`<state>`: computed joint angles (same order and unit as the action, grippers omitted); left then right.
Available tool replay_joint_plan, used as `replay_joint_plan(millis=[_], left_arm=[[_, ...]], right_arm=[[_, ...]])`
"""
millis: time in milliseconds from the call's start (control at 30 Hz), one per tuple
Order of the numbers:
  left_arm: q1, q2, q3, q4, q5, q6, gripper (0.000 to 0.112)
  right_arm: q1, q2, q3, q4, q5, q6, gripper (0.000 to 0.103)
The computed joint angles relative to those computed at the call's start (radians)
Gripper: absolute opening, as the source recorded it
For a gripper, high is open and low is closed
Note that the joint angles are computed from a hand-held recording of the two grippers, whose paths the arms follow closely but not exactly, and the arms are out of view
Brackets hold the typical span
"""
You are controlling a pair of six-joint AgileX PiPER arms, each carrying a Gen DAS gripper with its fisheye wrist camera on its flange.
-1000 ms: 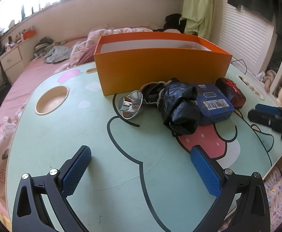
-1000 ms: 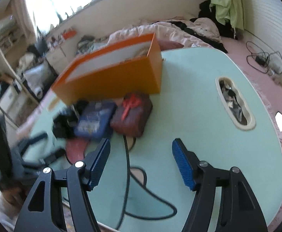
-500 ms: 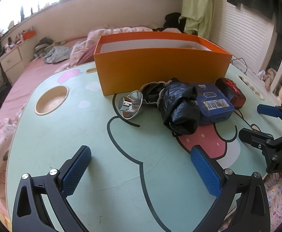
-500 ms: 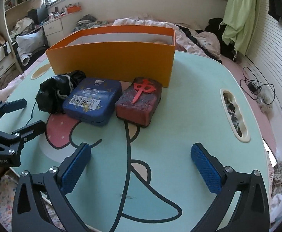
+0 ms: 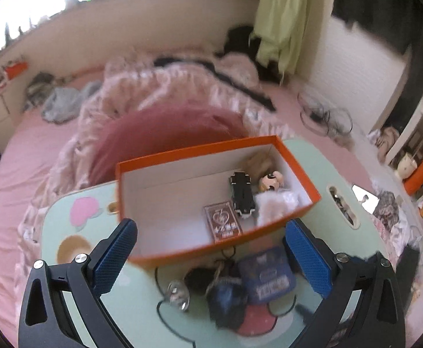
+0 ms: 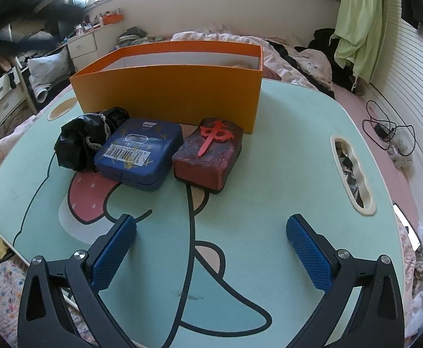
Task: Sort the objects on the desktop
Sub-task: 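Reach the left tool into the box and grasp the brown card box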
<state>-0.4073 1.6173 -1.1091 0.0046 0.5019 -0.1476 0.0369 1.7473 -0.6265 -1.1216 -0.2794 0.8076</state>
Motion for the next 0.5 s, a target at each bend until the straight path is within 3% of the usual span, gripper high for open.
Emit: replay_joint_plan(millis=[67,133,200,433,500], left_arm=[[0.027,0.13,-0.157,-0.103,0.134,0.067,0.081],[0.055,0.224,-0.264,-0.198,0.234,0.117,0.073],[0.073,0.304,-0.339,-0.289,0.298,0.155,0.072],[0.013,0.436,-0.504,-0.119,0.395,-0.001,0.05],[-0.002,0.457,-0.519,-0.057,0.409,-0.049,0.049]], right_arm=[[0.005,-0.005,0.011,0.029,-0.003,-0.027,0.103],[0.0,-0.002,0.009,0.022,-0.01,-0.025,0.103],[-0.003,-0.003,0.011,0.019,-0.014,-0.026,0.103],[-0.009,0.0,0.008,0.01,-0.023,-0.024,0.103],[-0.007,-0.001,0.01,0.014,-0.023,-0.027,0.103]])
